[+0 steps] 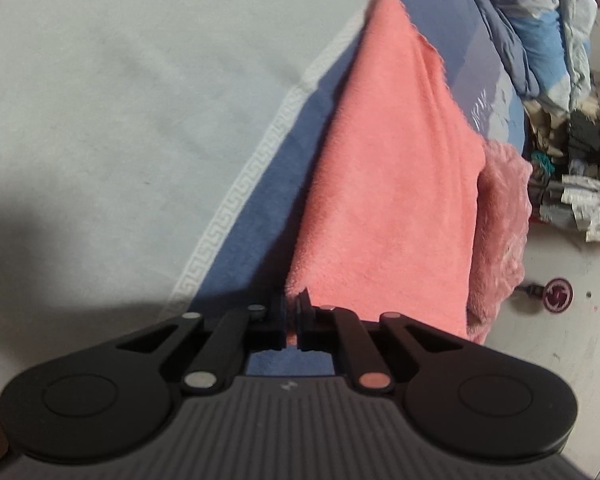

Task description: Fold towel

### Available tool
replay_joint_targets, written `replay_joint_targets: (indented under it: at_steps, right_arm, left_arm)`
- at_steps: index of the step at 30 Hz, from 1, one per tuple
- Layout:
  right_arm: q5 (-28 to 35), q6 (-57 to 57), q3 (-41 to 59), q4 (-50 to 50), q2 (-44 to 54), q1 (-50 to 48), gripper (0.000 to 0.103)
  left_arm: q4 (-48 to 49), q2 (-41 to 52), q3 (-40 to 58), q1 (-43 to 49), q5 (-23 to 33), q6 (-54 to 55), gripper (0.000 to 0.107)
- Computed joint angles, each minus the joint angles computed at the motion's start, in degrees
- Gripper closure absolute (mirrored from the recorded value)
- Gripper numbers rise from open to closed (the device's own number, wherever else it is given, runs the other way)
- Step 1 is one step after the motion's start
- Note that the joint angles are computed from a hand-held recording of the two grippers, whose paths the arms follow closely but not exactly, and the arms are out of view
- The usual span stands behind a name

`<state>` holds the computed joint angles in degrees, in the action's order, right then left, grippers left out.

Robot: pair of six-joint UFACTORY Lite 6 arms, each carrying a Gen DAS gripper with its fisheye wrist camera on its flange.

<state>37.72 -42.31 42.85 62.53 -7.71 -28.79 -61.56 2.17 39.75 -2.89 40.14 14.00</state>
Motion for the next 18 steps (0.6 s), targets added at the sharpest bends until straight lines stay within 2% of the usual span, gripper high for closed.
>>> replay_joint_targets:
  at_steps: [2,6,9,13,16,18]
  right_arm:
    - [-1.7,-1.3,0.6,-3.5,-1.3,1.5,0.101]
    - [2.2,2.8,0.1,-0.3,6.1,-5.2,0.101]
    - [4.5,-0.6,0.1,2.8,5.0,-5.6,0.101]
    - [5.2,1.2,3.3,2.2,6.2,-3.6,0.101]
    - [5.0,3.0,4.8,1.8,7.4,-3.2,0.101]
    - [5.3,4.1,6.0,2.1,8.2,-3.1,0.101]
  left_arm:
    - [1.6,1.8,1.6,-2.5,-1.3,-2.5,0.103]
    - [0.1,2.9,0.8,-3.3,-2.3,-4.2,0.103]
    - [0.1,1.8,1.0,-3.0,-2.3,-4.7,0.103]
    - [-1.2,1.1,1.1,-0.7,-0.2,-2.7,0.102]
    - [-5.9,0.4,-2.0,2.7,1.1,2.6,0.093]
    - [-7.3,0.0,-3.3,3.6,0.7,4.5,0.094]
